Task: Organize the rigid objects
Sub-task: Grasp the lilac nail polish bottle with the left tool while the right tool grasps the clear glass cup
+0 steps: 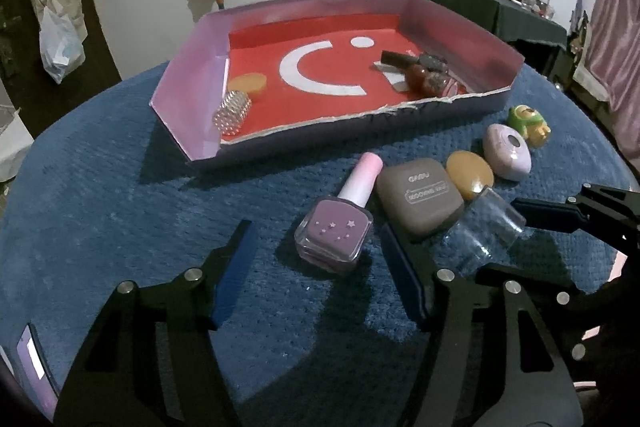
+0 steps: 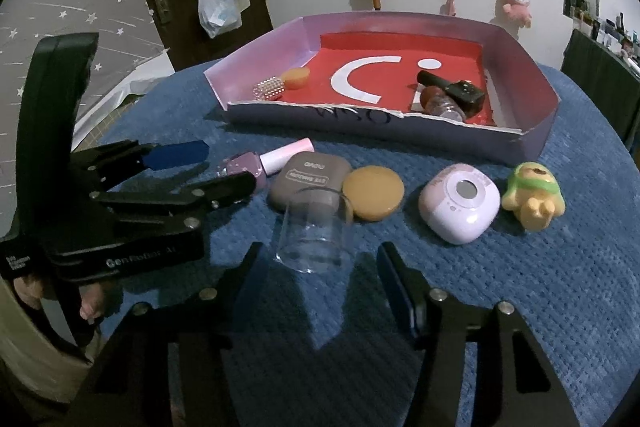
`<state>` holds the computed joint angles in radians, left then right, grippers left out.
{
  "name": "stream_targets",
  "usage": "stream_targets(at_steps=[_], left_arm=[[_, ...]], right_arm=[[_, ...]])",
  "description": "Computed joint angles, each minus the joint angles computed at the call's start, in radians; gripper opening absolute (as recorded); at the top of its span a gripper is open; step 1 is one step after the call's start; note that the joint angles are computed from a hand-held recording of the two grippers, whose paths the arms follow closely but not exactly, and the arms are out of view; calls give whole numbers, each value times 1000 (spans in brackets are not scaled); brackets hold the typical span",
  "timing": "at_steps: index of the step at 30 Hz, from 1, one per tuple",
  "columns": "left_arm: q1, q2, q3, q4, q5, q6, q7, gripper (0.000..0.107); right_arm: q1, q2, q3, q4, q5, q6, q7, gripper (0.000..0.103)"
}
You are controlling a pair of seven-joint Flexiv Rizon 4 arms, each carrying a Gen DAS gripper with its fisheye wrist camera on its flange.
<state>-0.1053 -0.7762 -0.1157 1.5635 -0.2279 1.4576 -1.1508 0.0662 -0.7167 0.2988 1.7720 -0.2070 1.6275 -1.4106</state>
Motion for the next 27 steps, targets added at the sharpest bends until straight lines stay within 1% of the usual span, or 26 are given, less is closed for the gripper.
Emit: stream_targets(at_steps=[2,3,5,8,10,12,15,18,20,24,27], left_arm=[[-5,-7,9,-12,-2,-18,-7,62],[0,-8,2,-14,-4,-24,-5,55],[29,-11,-37,-14,-19,-45,16,49],[54,-11,-77,-6,-38,-49,46,40],[50,-10,-74,-4,-42,-46,53,40],[53,-9,-80,0,-50,-42,60,40],[82,0,-119,20,-74,-38,82,39],[106,16,-152,48,-95,-7,101,39],[112,23,-161,61,-103,12,104,38],[125,33,-177,77,-119,32,99,37],[142,39,-202,92,-125,50,106,37]], right_arm=[[2,-4,0,-6,-1,-2,-1,58],[2,-7,1,-11,-1,-6,-1,56],[-2,-15,9,-23,0,-18,-3,52],[-4,-22,14,-35,4,-30,-8,45],[-19,-28,35,-45,8,-39,-20,43],[-18,-29,35,-48,14,-39,-26,43],[-21,-26,39,-46,21,-29,-37,43],[-33,-14,50,-34,26,-7,-47,43],[-35,-4,50,-27,26,4,-46,43],[-69,2,86,-27,23,15,-51,43],[-71,9,84,-29,21,19,-45,43]])
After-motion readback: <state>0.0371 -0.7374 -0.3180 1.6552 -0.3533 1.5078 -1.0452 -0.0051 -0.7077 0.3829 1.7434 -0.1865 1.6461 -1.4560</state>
